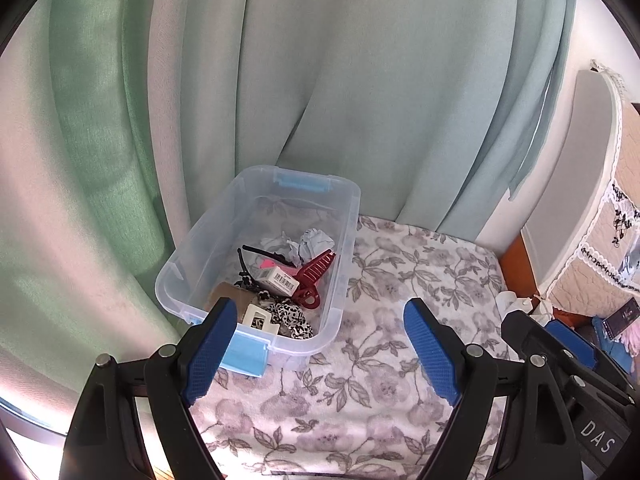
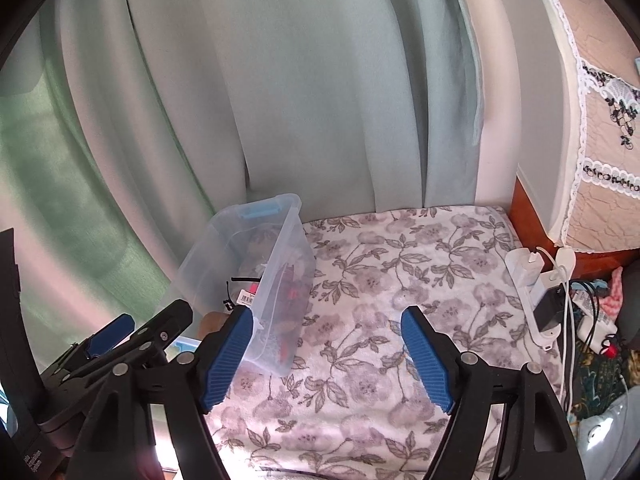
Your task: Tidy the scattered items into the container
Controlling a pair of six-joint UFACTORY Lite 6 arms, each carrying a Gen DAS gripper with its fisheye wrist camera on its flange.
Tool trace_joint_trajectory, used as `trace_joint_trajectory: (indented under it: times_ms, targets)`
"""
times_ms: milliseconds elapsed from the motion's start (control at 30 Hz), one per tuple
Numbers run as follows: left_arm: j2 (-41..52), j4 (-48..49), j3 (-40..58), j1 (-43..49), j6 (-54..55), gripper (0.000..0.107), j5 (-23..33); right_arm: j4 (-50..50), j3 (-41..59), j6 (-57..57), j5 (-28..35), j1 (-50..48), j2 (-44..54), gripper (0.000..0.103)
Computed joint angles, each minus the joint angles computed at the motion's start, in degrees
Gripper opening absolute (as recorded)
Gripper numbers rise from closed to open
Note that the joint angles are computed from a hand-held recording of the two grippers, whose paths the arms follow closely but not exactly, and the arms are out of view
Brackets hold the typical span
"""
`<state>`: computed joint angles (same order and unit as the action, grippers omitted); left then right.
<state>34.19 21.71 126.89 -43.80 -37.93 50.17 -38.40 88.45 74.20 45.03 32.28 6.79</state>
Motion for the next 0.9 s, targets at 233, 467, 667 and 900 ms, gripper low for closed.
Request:
trace_joint_trajectory:
  times_ms: [233,467,667,900]
  targets:
    - [-2.6,0.42,-2.77,-0.47,0.15,0.086,0.28,-1.33,0.16,1.26,1.75,1.77,-0.74,0.08]
    - [-4.15,-0.34,-2.44,-0.52,2.13,0.086,2.56,-1.62,3.29,-0.84,5.03,4.07,-0.37,0.08]
    - [-5.77,0.3,-3.15,-0.93,2.52,0.086,3.14,-1.49,6.39,-1.53,8.4,5.36,0.43,0.08]
    - [-4.13,-3.43,0.64,-0.63,6.04,0.086,6.13,1.64,12.73,-3.46,15.52,5.42,3.53,0.081]
